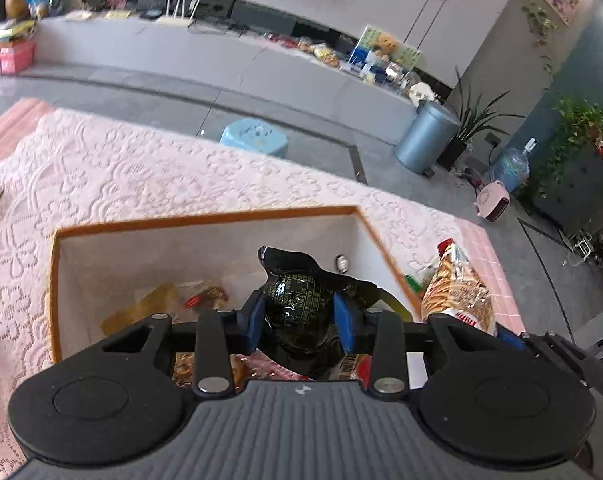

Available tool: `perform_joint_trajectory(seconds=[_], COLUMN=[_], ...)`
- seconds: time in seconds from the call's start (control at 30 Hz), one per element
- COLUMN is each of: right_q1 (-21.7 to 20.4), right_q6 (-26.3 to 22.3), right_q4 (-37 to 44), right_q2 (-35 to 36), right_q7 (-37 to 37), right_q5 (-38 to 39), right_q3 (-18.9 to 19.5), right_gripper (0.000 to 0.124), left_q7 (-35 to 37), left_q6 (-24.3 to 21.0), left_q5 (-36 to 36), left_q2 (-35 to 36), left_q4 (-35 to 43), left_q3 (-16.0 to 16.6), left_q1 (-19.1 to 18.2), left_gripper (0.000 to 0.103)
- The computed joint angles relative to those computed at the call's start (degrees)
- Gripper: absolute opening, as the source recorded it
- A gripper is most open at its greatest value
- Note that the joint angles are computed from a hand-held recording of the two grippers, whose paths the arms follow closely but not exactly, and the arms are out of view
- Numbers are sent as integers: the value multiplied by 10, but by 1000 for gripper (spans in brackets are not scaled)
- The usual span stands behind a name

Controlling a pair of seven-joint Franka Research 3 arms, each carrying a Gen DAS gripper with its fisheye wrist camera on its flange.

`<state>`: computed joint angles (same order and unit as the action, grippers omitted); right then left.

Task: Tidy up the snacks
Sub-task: 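Carry the seaweed pack and nut bag over the box with both grippers, then open both grippers to drop the seaweed pack and nut bag into the box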

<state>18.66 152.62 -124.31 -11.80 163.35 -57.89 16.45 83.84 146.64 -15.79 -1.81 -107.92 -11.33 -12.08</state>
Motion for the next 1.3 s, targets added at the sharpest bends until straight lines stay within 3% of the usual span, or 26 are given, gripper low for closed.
perform_joint_trajectory(seconds=[0.23, 0.37, 0.57, 1.07, 1.3], right_q1=[29, 49, 77, 129, 137], right_q6=[-31, -47, -56, -124, -148], right_q4=[54, 89, 126, 232, 251], right_q2=[60, 96, 133, 225, 244], right_q7=[-90, -136, -202, -314, -342], right_q5=[72, 101, 136, 188, 201], right_q3=[-19, -37, -58, -110, -122], right_gripper=[43, 43, 42, 43, 44], left_q7=[37, 31, -13, -72, -82], left_q6=[-24, -30, -35, -72, -88], left_q5=[-42, -30, 67, 178, 192], left_q2=[23, 38, 42, 66, 72], left_q4=[-1, 6, 15, 38, 44], left_q3=[9, 7, 4, 4, 2], left_q1=[18, 28, 31, 33, 33], left_gripper=[41, 41, 41, 42, 42])
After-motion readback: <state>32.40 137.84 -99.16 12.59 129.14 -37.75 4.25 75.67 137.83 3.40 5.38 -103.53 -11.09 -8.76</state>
